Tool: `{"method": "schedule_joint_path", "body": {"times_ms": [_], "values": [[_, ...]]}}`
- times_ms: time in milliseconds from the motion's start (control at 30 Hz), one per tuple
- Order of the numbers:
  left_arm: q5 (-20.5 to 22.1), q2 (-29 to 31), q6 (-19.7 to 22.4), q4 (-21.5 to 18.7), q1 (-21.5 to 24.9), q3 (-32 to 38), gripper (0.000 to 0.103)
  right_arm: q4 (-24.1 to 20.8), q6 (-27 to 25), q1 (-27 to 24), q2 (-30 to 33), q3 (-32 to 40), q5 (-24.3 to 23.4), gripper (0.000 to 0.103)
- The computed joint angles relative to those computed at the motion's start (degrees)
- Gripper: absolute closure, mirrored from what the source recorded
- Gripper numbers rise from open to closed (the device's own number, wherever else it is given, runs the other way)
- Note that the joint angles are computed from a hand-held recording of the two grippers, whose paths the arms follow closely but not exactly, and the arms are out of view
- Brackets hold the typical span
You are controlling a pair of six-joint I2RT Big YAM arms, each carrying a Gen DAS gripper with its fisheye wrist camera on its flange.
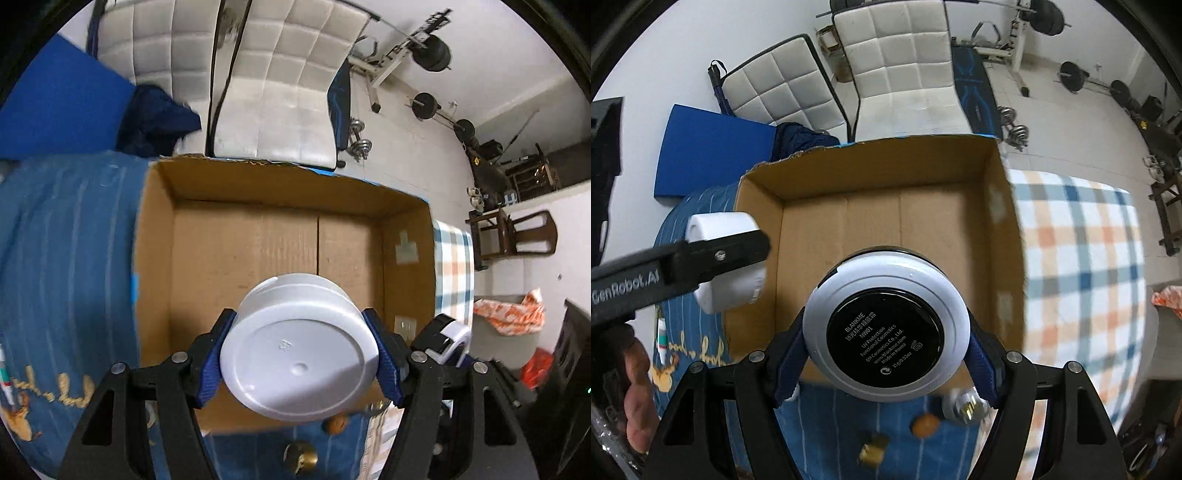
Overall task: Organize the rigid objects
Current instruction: 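Carry the compact with the right tool while the left tool carries the white jar into the box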
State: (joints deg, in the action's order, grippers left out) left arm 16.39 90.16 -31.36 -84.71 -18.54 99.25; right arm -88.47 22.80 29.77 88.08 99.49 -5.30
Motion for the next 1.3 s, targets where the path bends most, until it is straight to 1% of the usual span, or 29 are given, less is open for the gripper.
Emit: {"method": "schedule_joint_path", "body": {"times_ms": [100,167,233,333,367,500,567,667,767,933,1033,1067,1100,1167,1200,1267,1300], "values": [[1.0,4.5,0.9,0.6,1.8,0.3,0.037,2.0,-1.2,-0.7,4.6,1.6,-1.8,0.026],[3.3,6.7,1.1,1.0,2.8,-0.1,0.037,3.1,-2.5,-1.2,7.8,2.5,-2.4,0.026],[6.1,9.3,-0.6,1.8,3.9,-0.6,0.037,4.0,-4.7,-1.7,10.6,3.3,-2.9,0.026],[8.4,12.4,-0.8,1.6,4.1,-0.1,0.037,4.2,-7.4,-2.3,14.0,4.0,-3.1,0.026],[8.6,13.1,-0.8,1.5,4.0,0.1,0.037,4.2,-7.8,-2.6,15.0,4.5,-3.2,0.026],[6.5,16.3,1.6,-0.6,2.7,2.8,0.037,3.7,-9.4,-3.5,18.3,5.6,-3.0,0.026],[6.6,17.3,1.7,-0.9,2.5,3.4,0.037,2.9,-9.9,-3.8,20.0,6.5,-2.8,0.026],[7.9,18.3,1.7,-1.0,2.3,4.3,0.037,1.8,-10.0,-4.1,21.9,7.8,-2.8,0.026],[6.9,19.7,3.0,-2.2,1.7,6.1,0.037,1.6,-10.0,-4.5,23.0,8.4,-2.4,0.026],[5.2,20.7,2.3,-2.8,1.1,7.4,0.037,0.5,-10.1,-5.4,24.9,9.9,-2.4,0.025],[4.2,20.8,2.1,-5.2,0.8,9.0,0.037,-0.8,-9.6,-6.3,26.3,10.8,-2.3,0.024],[3.4,21.2,2.3,-6.5,0.6,9.8,0.036,-1.1,-9.5,-6.5,26.6,11.1,-2.3,0.021],[2.5,21.4,2.3,-7.8,0.4,10.5,0.031,-1.2,-9.5,-6.7,26.7,11.2,-2.7,0.016],[2.3,21.5,2.1,-8.8,0.4,11.0,0.029,-1.6,-9.1,-7.1,27.1,11.7,-3.3,0.009],[2.7,21.2,1.7,-9.1,0.5,11.0,0.029,-2.0,-9.0,-7.2,27.2,12.0,-2.9,0.007],[2.8,20.7,1.3,-9.5,0.8,10.9,0.026,-2.3,-9.3,-7.3,27.1,12.0,-2.8,0.006],[2.8,20.4,1.4,-9.4,0.8,10.8,0.018,-2.3,-9.1,-7.3,26.7,11.6,-3.0,0.004]]}}
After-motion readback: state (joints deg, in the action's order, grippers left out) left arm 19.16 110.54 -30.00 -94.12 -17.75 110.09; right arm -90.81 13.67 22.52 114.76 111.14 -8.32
